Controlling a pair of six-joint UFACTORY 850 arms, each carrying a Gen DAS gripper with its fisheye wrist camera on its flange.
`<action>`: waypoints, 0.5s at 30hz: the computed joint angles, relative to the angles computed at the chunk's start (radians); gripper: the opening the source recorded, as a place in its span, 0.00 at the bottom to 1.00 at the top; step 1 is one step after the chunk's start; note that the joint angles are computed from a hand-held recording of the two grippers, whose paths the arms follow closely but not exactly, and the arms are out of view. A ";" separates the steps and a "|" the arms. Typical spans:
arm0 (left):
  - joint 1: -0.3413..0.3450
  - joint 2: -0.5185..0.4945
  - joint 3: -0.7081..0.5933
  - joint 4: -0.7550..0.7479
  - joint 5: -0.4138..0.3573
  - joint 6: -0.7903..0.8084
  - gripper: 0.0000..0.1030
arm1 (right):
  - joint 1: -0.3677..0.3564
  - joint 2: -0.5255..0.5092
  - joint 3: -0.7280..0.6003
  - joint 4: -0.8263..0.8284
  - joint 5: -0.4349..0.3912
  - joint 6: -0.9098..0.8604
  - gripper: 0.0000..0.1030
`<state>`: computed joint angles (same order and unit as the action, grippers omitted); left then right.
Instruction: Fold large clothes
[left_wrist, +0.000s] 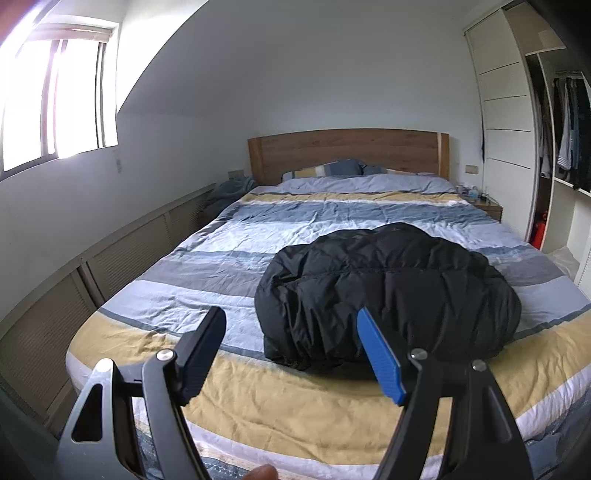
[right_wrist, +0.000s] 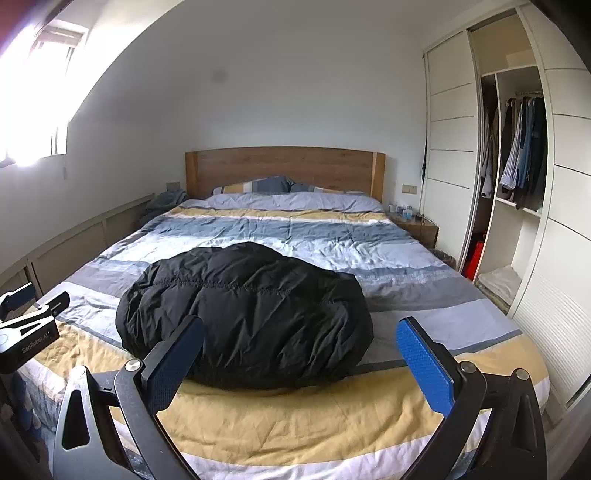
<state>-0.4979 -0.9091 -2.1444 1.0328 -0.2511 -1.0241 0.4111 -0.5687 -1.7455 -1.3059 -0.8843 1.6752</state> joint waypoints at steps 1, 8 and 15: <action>0.001 0.002 0.003 -0.018 0.005 0.015 0.70 | 0.001 -0.001 -0.001 -0.004 -0.002 0.001 0.99; 0.008 -0.012 -0.010 -0.129 0.022 0.113 0.70 | 0.001 -0.017 -0.019 0.006 0.001 -0.016 0.99; 0.015 -0.073 -0.091 -0.348 -0.008 0.332 0.70 | -0.011 -0.054 -0.061 0.072 0.020 -0.077 0.99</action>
